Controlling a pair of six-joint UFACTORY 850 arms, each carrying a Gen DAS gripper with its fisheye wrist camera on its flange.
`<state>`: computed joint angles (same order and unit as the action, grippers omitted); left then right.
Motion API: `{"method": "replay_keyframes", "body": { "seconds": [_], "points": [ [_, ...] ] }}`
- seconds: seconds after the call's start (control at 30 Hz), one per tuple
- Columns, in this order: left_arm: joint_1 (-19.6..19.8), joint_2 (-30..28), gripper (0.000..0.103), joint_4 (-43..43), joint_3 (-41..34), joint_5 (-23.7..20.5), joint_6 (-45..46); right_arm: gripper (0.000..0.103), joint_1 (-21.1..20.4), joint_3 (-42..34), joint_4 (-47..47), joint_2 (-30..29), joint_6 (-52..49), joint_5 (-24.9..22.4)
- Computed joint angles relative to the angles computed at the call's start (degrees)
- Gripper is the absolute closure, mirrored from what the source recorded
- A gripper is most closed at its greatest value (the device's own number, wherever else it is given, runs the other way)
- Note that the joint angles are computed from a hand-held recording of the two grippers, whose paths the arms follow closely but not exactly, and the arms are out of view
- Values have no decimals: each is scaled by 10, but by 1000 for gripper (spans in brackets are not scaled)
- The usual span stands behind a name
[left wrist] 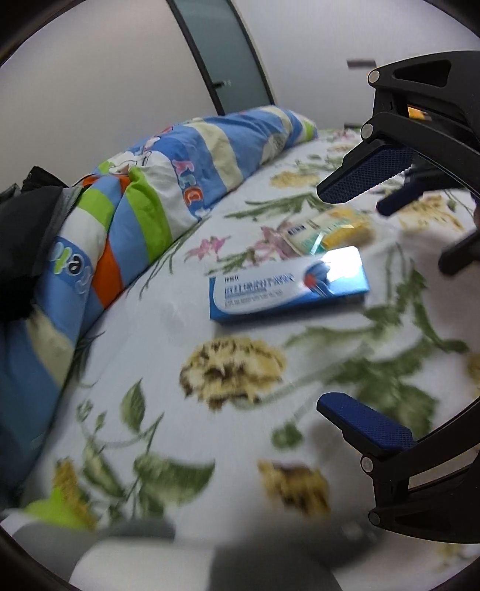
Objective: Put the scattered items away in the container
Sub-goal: 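Withdraw the right tool from the box toward the blue medicine box, then close the right tool on the blue medicine box and lift it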
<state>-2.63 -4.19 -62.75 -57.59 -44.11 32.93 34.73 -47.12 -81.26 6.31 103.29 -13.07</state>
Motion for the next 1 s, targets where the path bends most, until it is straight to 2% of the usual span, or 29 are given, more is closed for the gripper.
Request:
{"method": "replay_keyframes", "body": {
  "seconds": [0.07, 0.1, 0.23, 0.33, 0.5, 0.6, 0.7, 0.77, 0.87, 0.93, 1.0],
  "points": [
    [1, -32, 1, -28, -17, -23, 21, 15, -5, -10, -26, -22, 7, -5],
    [2, -44, 1, -45, -23, -31, 31, 16, -10, -15, -19, -31, -8, 1],
    [5, -84, 1, -111, -37, -67, 73, 22, -25, -44, 124, -68, -170, 9],
    [-1, -104, 1, -108, -47, -82, 78, 24, -32, -53, 166, -77, -210, 11],
    [-6, -130, 1, -98, -68, -109, 88, 28, -23, -68, 182, -94, -242, -12],
    [-13, -131, 1, -83, -73, -98, 96, 34, -22, -75, 226, -103, -292, -19],
    [-20, -125, 1, -84, -69, -79, 111, 44, -29, -72, 234, -99, -291, -11],
    [-20, -120, 1, -108, -58, -66, 129, 50, -39, -64, 239, -91, -283, 10],
    [-29, -112, 1, -98, -54, -43, 135, 55, -44, -60, 232, -88, -265, 18],
    [-29, -108, 8, -102, -51, -42, 141, 55, -43, -58, 219, -85, -252, 21],
    [-30, -108, 51, -92, -50, -34, 128, 54, -40, -56, 180, -81, -215, 17]
  ]
}}
